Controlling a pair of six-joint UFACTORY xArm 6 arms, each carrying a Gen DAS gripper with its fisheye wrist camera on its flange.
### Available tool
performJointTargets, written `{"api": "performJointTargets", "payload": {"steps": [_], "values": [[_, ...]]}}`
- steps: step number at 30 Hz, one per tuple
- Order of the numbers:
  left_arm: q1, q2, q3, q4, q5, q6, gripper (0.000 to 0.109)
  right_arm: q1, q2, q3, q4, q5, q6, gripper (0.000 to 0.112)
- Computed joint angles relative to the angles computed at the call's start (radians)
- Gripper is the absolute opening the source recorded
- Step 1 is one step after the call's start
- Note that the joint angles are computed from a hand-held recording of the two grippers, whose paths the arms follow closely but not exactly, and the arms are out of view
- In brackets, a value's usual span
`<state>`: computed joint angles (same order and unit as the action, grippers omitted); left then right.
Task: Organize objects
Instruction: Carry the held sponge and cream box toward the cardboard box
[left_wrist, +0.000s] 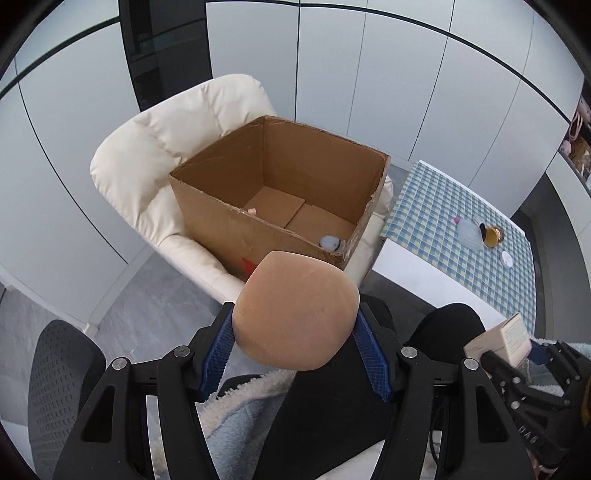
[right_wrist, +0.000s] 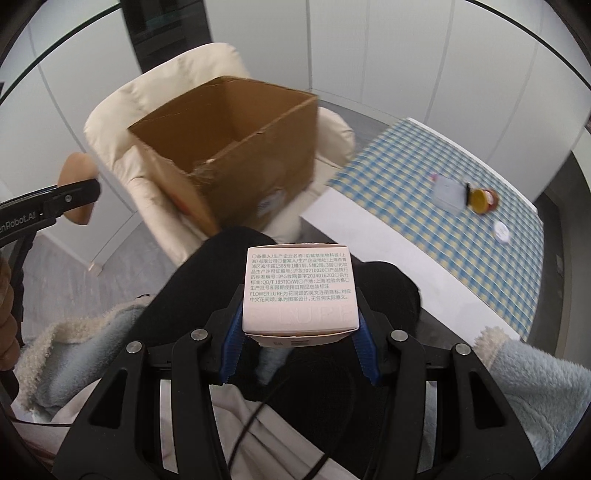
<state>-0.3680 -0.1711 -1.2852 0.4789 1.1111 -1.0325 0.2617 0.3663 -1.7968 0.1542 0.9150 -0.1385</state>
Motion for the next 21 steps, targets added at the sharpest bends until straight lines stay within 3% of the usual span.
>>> {"api": "performJointTargets", "payload": {"steps": [14, 21], "values": [[0.019, 0.062, -0.087, 0.012, 0.031, 0.063, 0.064, 0.022, 0.093, -0.143, 0.009, 0.031, 0.044, 0.054], [0.098, 0.142, -0.204, -0.001, 0.05, 0.136, 0.064, 0.051, 0.297, -0.487, 0.003, 0.126, 0.062, 0.054]]}}
